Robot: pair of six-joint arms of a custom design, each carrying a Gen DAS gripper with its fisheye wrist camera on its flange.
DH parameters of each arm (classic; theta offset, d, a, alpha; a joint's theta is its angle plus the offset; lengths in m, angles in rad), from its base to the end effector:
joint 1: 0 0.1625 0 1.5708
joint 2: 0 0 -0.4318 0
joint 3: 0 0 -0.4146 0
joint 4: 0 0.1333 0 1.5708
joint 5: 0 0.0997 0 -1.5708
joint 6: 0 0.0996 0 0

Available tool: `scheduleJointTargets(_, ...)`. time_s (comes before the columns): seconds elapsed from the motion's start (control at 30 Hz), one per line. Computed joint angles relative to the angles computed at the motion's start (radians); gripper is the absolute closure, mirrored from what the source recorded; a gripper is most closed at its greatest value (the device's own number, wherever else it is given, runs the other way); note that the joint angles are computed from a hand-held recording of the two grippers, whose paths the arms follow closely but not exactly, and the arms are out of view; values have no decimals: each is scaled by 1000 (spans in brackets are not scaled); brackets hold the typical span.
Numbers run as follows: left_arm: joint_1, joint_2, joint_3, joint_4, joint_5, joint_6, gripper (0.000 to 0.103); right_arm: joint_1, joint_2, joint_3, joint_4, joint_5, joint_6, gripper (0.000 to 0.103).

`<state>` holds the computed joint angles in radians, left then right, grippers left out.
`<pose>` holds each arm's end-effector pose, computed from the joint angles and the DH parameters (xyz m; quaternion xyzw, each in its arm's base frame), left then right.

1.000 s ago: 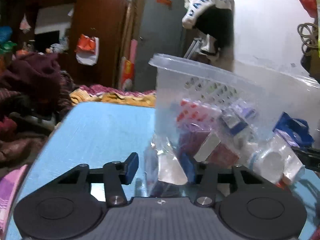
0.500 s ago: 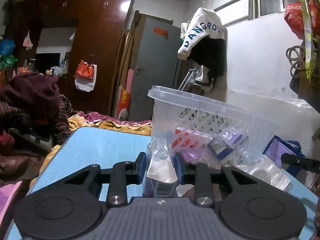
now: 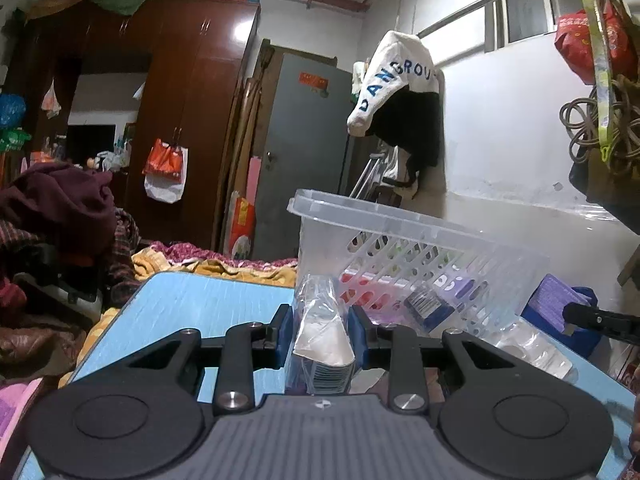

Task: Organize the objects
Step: 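Grasp a purple lettered box with the right tool while the left grasps a clear plastic bag, then carry both items over the basket and open both tools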

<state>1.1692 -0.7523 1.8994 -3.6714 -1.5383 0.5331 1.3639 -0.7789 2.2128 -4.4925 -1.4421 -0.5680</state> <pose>-0.1185 -0.6283 0.1033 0.3936 0.7965 -0.4569 0.0446 0.0463 -0.4906 0.1463 0.1747 -0.7146 0.6435 0.2115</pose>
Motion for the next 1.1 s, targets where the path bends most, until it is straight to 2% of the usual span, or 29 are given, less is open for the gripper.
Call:
scheduleJointTargets(0.2,10,11,21,-102,-61,21,69,-21,21,7,-63,85,-44,60)
scheduleJointTargets(0.33,17,-24,32,-85,-186,-27,69,28,1,10,-68,85,-113,60)
scheduleJointTargets(0.37,4,-31,30,-97,-202,-25,69,59,-12,-2,-54,67,-151,60)
scheduleJointTargets(0.47,-60,-45,-13,-38,-191,-15,68,171,-46,-95,80,-99,-248,60)
scheduleJointTargets(0.57,-124,-16,-118,101,-101,-33,68,238,-55,-232,293,-271,-290,60)
scheduleJointTargets(0.6,-137,1,-161,166,-73,-47,68,243,-55,-273,362,-302,-281,60)
scheduleJointTargets(0.67,-151,41,-233,242,-18,-70,69,238,-53,-319,456,-313,-266,60)
scheduleJointTargets(0.73,-148,81,-297,306,0,-103,68,236,-38,-347,479,-331,-267,58)
scheduleJointTargets(0.77,-143,94,-320,334,-4,-112,58,238,-30,-359,481,-349,-263,43)
scheduleJointTargets(0.8,-138,106,-343,368,-6,-118,36,240,-24,-363,476,-372,-258,31)
scheduleJointTargets(0.83,-135,113,-351,376,2,-126,29,243,-14,-359,431,-386,-257,15)
scheduleJointTargets(0.87,-134,115,-344,352,14,-129,26,241,-7,-340,366,-371,-259,7)
scheduleJointTargets(0.93,-122,93,-292,295,-17,-105,26,216,-24,-239,245,-264,-244,0)
scheduleJointTargets(0.97,-115,69,-252,273,-35,-101,26,195,-34,-178,192,-205,-214,0)
scheduleJointTargets(1.03,-97,18,-154,215,-70,-95,20,154,-27,-83,87,-135,-145,0)
scheduleJointTargets(1.1,-73,-22,-49,136,-97,-95,18,112,5,-5,8,-94,-154,0)
